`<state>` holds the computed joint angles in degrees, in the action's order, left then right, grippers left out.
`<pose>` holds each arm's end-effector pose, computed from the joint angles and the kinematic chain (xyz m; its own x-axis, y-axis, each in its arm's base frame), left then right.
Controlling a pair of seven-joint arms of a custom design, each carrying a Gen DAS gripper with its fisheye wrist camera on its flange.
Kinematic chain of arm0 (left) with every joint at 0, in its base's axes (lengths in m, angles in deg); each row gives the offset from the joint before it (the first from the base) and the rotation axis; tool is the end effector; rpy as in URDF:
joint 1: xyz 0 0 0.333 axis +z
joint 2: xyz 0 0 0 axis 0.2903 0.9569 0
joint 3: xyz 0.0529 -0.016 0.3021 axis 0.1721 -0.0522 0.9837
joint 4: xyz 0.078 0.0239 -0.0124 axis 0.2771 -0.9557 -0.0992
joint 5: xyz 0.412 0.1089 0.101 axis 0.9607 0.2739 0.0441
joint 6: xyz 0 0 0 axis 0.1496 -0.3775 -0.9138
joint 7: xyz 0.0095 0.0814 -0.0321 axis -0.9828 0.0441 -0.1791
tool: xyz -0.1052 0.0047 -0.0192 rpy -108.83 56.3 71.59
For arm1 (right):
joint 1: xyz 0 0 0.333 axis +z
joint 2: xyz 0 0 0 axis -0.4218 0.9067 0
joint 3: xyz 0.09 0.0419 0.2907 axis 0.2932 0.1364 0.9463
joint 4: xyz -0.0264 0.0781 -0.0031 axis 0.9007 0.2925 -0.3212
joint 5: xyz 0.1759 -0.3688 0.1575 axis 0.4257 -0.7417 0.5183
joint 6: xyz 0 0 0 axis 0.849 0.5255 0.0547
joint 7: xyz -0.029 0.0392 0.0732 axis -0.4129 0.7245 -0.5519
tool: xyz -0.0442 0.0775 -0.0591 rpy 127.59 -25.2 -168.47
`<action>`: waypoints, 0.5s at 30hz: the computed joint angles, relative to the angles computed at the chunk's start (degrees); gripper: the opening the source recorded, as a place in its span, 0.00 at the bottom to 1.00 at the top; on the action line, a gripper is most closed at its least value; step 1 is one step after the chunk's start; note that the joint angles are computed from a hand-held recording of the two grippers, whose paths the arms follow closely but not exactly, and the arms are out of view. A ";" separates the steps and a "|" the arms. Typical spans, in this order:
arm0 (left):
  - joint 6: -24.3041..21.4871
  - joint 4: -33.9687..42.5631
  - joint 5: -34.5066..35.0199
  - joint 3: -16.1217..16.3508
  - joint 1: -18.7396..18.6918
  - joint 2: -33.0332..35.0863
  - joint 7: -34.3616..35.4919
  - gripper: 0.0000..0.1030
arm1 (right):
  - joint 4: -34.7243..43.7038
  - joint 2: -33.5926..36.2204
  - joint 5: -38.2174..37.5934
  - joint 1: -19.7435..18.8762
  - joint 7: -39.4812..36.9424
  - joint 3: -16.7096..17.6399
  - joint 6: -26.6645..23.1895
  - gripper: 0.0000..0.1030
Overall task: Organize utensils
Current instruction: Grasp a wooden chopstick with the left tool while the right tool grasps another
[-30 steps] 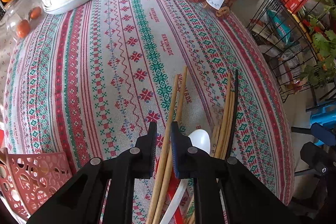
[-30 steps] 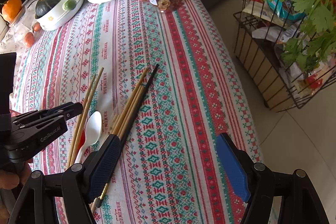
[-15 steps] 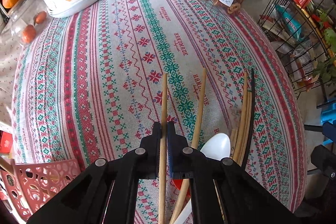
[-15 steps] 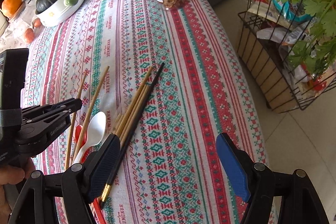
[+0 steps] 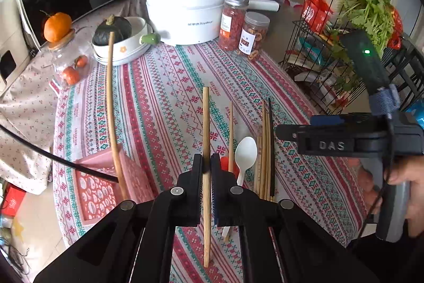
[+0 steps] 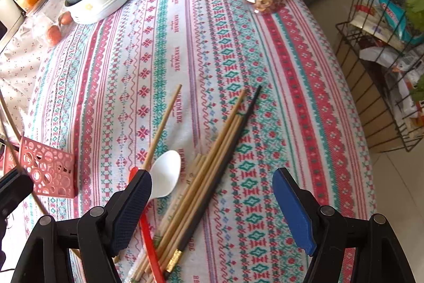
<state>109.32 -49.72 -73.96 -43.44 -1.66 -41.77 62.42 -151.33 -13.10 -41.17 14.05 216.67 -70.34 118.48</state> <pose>0.4136 -0.2476 0.6188 -0.5358 -0.8419 0.0650 -0.7305 0.4235 -0.5358 0.4269 0.5127 0.5811 -0.2148 -0.9546 -0.2067 -0.9047 0.2742 -0.3261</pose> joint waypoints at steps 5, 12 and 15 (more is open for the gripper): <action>-0.84 -4.12 -2.05 2.86 -0.31 -7.24 2.43 0.05 | 2.61 4.03 2.28 -0.18 -1.12 -0.52 4.00 0.74; 1.99 -9.55 -3.92 5.39 0.51 -13.71 3.72 0.05 | 7.12 10.09 5.94 0.38 -2.10 -1.85 6.25 0.47; 1.18 -9.56 -5.68 6.84 0.45 -14.21 4.45 0.05 | 9.37 12.28 5.62 1.04 -2.59 -2.53 5.70 0.39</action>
<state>110.50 -59.27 -79.64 -36.60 -1.22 -55.98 66.87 -141.96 -0.83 -35.55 15.09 214.08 -72.87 124.19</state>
